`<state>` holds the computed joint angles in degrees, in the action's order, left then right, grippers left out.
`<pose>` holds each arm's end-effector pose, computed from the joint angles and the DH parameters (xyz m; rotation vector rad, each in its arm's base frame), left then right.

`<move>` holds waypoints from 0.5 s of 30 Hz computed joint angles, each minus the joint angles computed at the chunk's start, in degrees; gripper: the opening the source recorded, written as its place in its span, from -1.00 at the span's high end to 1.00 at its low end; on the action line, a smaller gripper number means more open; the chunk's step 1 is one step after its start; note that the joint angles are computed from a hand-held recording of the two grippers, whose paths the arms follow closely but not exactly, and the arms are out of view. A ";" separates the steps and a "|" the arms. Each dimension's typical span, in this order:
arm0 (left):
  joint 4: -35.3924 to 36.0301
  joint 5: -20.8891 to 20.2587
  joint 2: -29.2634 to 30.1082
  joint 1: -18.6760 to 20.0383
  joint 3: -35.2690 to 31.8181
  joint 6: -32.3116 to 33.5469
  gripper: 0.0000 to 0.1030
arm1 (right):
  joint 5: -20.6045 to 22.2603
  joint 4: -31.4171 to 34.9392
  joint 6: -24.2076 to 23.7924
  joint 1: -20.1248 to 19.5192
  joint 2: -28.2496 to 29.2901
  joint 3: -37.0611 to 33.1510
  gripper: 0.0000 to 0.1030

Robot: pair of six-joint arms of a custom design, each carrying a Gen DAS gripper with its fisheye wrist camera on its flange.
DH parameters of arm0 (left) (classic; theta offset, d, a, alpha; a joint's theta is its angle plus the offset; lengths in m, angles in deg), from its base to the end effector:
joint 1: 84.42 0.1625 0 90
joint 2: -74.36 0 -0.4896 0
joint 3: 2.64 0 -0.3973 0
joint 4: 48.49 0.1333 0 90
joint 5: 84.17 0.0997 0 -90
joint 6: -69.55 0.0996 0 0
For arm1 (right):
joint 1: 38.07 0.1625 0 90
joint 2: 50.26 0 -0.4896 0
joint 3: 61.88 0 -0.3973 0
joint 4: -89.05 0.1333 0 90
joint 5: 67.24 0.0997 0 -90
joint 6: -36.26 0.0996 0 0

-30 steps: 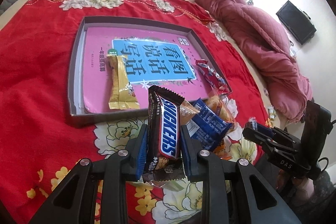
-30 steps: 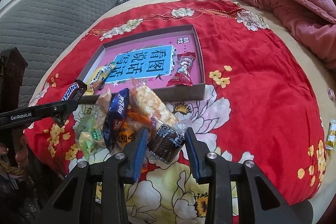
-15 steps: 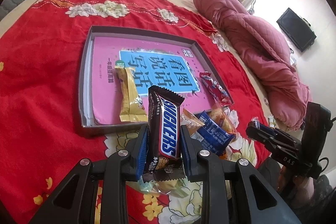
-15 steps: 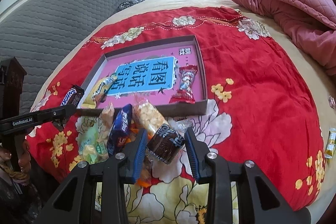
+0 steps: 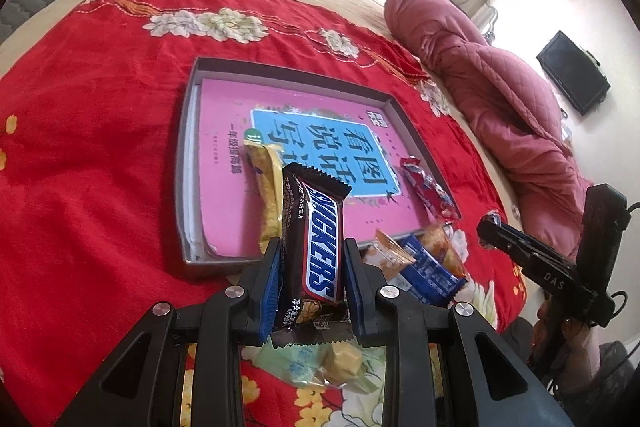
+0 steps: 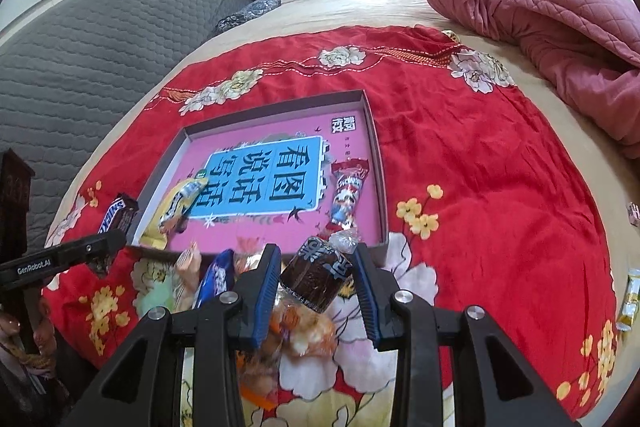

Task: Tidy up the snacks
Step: 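Grasp the dark chocolate with the right gripper while the left lifts the Snickers bar, then carry the Snickers bar with the left gripper while the right carries the dark chocolate into the box lid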

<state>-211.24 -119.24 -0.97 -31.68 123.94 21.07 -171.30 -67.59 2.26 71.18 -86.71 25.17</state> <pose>-0.1235 -0.5172 0.3096 -0.4726 2.3768 -1.1884 0.3564 -0.6896 0.0811 1.2298 -2.5633 0.3522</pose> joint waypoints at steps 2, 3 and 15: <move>-0.06 0.55 -0.19 0.27 0.12 -0.30 0.42 | -0.13 0.24 0.03 -0.01 0.55 -0.76 0.28; 0.02 0.78 -0.31 0.44 0.14 -0.49 0.42 | -0.24 0.34 0.05 -0.02 0.86 -1.17 0.28; -1.13 2.98 -0.61 2.51 0.01 0.15 0.42 | -1.24 2.22 1.34 -0.47 3.79 -4.09 0.28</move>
